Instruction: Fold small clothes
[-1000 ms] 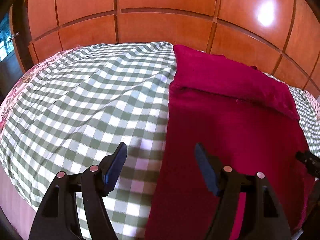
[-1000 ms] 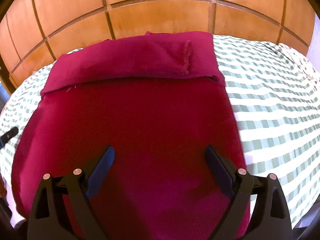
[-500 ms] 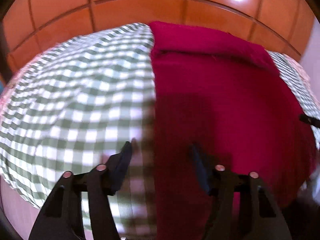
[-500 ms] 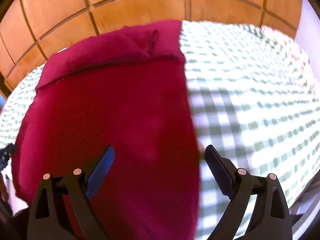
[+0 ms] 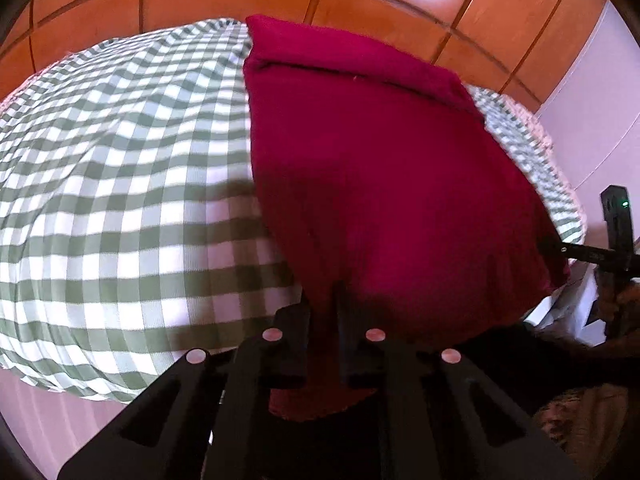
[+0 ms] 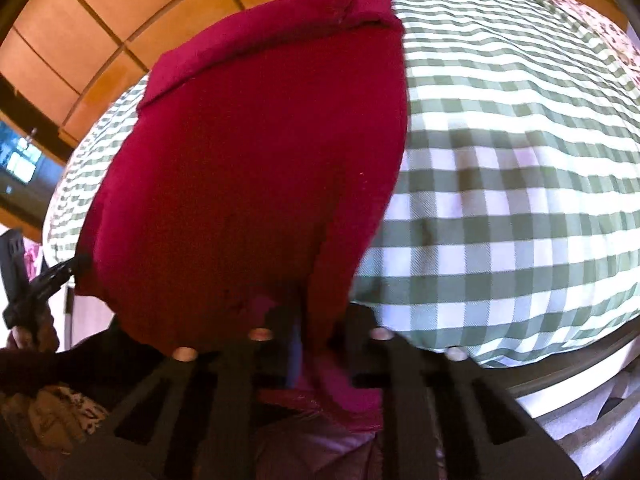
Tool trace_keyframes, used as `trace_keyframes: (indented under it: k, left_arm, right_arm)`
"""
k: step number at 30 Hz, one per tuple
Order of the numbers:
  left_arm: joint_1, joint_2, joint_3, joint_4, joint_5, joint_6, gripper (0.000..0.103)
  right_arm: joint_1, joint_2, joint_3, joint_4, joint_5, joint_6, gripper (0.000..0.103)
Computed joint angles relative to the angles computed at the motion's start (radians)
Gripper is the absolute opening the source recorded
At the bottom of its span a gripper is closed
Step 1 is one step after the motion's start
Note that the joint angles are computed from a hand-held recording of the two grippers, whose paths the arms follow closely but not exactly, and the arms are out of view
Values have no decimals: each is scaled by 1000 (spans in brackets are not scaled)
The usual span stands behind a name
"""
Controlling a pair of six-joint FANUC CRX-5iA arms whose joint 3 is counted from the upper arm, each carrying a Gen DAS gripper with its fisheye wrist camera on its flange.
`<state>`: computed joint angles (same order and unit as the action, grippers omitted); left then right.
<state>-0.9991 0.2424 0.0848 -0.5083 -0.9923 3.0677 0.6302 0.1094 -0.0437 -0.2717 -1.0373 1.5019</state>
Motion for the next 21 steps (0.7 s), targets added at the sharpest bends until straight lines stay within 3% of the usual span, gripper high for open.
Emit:
trace_keyframes:
  k: [2, 9, 14, 16, 17, 18, 19, 21]
  left_arm:
    - [10, -57, -51, -30, 91, 61, 8]
    - [99, -137, -104, -101, 264, 137, 7]
    - [218, -109, -73, -67, 293, 106, 7]
    - [260, -78, -34, -56, 248, 101, 17]
    - [283, -72, -29, -39, 239, 103, 35]
    - [298, -73, -29, -42, 231, 118, 53]
    - [290, -72, -20, -81, 198, 163, 57]
    - [293, -78, -26, -91, 169, 171, 57]
  right_arm:
    - [-20, -8, 27, -65, 3, 51, 10]
    - [-78, 58, 157, -180, 53, 98, 10]
    - [-99, 184, 285, -162, 85, 41, 10]
    - [-97, 231, 337, -133, 87, 6, 10]
    - [-101, 255, 364, -141, 85, -2, 12]
    - [-108, 269, 383, -155, 85, -5, 22]
    - [-121, 284, 407, -176, 82, -5, 30]
    - [-146, 290, 421, -225, 84, 7, 74]
